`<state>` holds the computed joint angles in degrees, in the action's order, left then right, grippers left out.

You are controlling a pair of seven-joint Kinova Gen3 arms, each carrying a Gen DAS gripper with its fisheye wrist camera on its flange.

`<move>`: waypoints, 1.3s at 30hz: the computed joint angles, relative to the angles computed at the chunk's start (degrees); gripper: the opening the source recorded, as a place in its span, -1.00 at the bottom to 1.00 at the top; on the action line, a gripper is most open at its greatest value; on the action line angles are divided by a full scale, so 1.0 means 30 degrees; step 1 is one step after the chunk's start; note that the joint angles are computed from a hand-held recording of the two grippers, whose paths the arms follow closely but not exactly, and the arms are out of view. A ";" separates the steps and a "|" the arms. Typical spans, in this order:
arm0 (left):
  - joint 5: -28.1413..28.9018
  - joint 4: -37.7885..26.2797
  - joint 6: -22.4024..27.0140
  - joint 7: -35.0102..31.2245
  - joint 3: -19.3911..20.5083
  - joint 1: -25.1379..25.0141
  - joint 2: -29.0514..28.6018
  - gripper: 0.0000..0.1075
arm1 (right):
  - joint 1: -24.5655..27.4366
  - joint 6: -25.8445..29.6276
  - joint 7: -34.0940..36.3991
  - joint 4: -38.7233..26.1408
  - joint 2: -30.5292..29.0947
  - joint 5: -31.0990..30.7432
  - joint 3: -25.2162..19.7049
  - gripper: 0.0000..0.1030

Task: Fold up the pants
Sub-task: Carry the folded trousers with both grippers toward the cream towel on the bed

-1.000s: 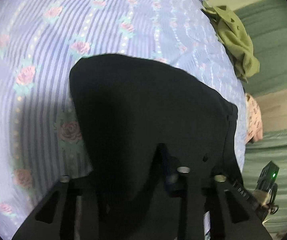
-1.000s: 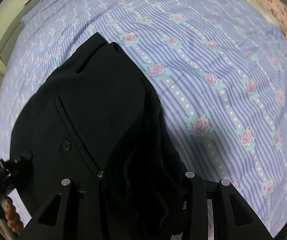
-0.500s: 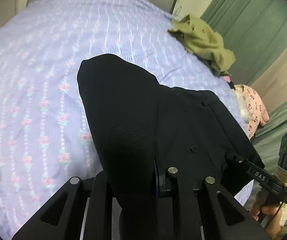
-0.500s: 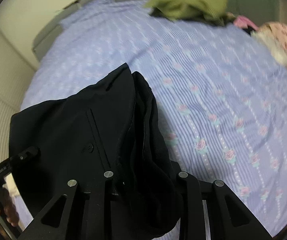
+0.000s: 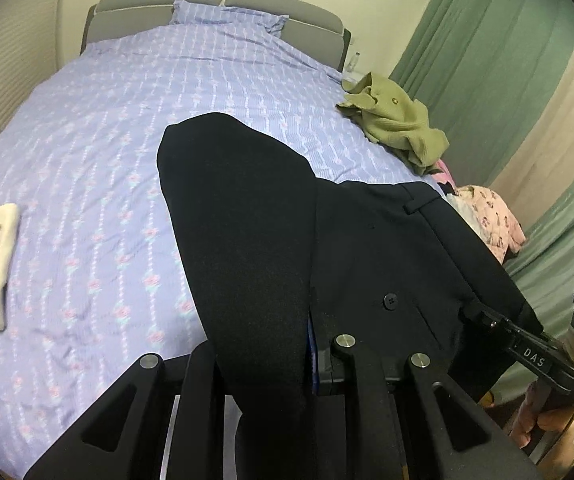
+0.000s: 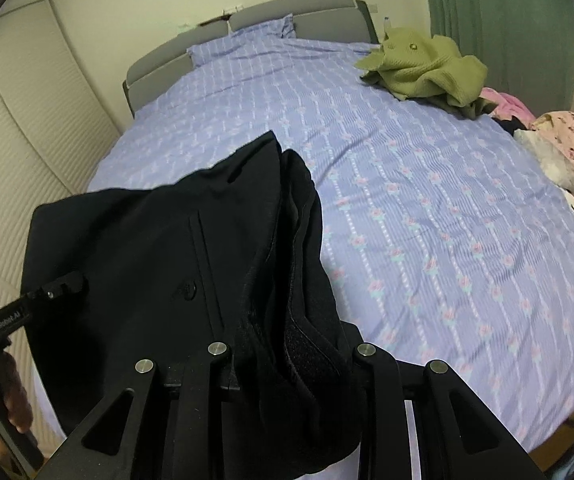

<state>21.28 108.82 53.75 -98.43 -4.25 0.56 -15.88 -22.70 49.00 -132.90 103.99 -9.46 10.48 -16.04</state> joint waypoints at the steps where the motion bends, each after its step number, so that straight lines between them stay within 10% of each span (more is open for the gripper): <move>1: -0.0282 -0.0023 0.0493 -0.0061 -0.0113 -0.0076 -0.0441 -0.67 | -0.0093 0.0258 -0.0759 -0.0004 -0.0222 0.0350 -0.0537 -0.45; 15: -0.3856 0.0627 0.4324 0.3310 -0.0242 -0.1065 -0.6256 -0.67 | -0.1677 -0.0114 0.0100 0.0462 -0.2164 -0.0121 -0.2484 -0.49; 23: -0.8345 0.0308 0.5289 0.6628 -0.2876 0.3587 -0.7433 -0.68 | -0.8388 -0.0952 -0.2044 0.0500 -0.0347 0.1213 0.1461 -0.55; 35: -1.3887 -0.4315 0.7562 0.2560 -1.2539 1.4137 -0.9101 -0.68 | -1.6938 -0.0770 -1.0889 -0.3446 0.5382 0.5732 0.5585 -0.55; 39: -1.4498 -0.7201 0.8728 -0.0547 -1.5901 1.7127 -0.9576 -0.68 | -1.7242 0.1321 -1.3996 -0.6530 0.7734 0.8059 0.4114 -0.55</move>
<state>-22.21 87.21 79.94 -100.07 -51.96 51.94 -44.60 -74.42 52.97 -174.89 84.40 13.74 34.65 -3.70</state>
